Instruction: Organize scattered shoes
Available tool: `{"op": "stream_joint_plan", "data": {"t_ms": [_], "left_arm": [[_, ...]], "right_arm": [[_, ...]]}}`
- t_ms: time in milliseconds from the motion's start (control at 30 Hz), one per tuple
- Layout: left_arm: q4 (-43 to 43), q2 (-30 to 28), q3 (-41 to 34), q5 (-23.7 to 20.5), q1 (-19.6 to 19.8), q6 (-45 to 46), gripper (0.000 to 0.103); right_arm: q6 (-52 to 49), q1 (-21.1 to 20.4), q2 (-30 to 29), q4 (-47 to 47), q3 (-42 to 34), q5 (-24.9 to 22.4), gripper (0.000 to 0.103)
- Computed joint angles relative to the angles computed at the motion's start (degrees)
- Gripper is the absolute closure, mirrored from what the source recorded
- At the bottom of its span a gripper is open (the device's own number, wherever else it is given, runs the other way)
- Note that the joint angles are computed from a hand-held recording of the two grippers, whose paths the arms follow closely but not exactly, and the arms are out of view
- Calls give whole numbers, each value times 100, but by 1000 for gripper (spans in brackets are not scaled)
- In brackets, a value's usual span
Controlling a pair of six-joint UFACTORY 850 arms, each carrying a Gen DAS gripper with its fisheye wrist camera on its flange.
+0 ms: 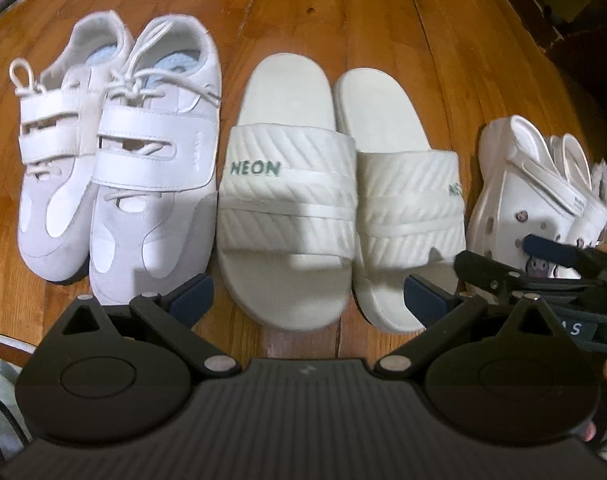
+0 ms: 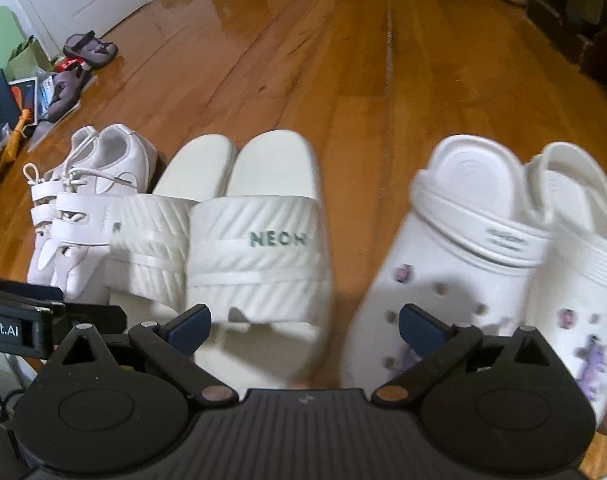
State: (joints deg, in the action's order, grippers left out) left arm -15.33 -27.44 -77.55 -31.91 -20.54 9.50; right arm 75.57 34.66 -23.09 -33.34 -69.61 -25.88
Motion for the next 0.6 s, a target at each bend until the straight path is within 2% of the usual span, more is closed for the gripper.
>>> {"op": "stream_joint_plan", "data": {"t_ms": [67, 200, 300, 400, 500, 600], "left_arm": [[-80, 91, 67, 70, -41, 118, 0], [-266, 339, 292, 163, -138, 314, 0], [106, 443, 443, 239, -243, -15, 0], [-24, 501, 502, 147, -250, 73, 0], [-183, 599, 515, 19, -318, 294, 0], [-285, 716, 495, -73, -417, 536, 0]], "right_arm": [[-25, 22, 111, 68, 75, -123, 2], [-153, 136, 474, 225, 310, -701, 2], [-106, 201, 763, 279, 522, -1098, 2], [254, 176, 1128, 267, 774, -1448, 2], [419, 129, 1285, 188, 835, -1632, 2], [367, 142, 1427, 185, 760, -2058, 2]]}}
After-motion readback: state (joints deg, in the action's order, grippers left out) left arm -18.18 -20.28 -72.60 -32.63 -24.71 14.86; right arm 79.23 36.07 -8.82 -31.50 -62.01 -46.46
